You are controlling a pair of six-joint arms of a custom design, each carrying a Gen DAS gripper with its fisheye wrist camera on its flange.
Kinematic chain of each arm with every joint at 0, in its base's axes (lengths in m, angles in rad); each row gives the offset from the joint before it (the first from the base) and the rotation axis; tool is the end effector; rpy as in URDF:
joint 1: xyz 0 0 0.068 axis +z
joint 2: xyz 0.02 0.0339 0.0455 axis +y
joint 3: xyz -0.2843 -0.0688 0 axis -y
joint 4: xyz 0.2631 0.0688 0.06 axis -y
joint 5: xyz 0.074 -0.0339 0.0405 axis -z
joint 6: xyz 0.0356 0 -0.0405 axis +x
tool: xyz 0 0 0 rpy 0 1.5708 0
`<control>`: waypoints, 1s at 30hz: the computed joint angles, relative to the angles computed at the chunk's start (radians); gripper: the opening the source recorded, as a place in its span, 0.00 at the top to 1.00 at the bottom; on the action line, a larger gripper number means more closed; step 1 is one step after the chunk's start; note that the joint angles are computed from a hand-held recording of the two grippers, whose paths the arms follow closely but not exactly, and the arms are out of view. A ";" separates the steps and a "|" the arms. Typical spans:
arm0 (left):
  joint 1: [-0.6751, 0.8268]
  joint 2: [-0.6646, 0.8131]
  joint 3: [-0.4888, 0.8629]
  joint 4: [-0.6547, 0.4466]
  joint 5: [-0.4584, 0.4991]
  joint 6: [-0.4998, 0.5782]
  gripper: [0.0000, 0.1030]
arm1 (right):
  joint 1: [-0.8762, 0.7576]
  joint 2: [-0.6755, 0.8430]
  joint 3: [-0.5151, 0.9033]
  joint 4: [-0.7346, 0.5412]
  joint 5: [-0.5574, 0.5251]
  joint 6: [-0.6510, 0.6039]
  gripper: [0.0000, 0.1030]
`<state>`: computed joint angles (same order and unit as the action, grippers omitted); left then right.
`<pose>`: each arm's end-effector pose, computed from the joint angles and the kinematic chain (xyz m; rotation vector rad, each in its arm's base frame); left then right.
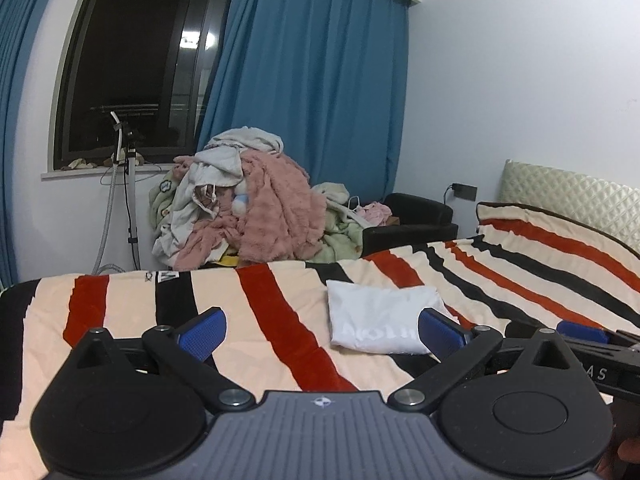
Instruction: Fold clothes
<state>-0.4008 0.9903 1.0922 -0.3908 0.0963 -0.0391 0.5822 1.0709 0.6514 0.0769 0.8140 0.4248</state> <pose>0.2055 -0.0908 0.4065 0.4037 1.8330 -0.3935 0.2157 0.1110 0.2776 0.3873 1.7620 -0.0645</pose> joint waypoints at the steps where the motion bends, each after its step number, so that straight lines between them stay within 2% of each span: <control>1: 0.009 0.004 -0.005 0.002 0.012 -0.008 0.00 | 0.001 0.008 -0.004 0.011 0.007 0.002 0.21; 4: 0.034 0.013 -0.018 0.005 0.047 -0.019 0.00 | 0.013 0.032 -0.018 0.053 0.034 -0.004 0.21; 30: -0.013 0.043 -0.033 0.038 -0.033 0.019 0.00 | 0.027 0.062 -0.002 0.021 0.039 0.028 0.21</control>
<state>-0.4135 1.0329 1.0589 -0.3532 0.0637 -0.0203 0.6091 1.1334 0.6498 0.0983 0.8529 0.4528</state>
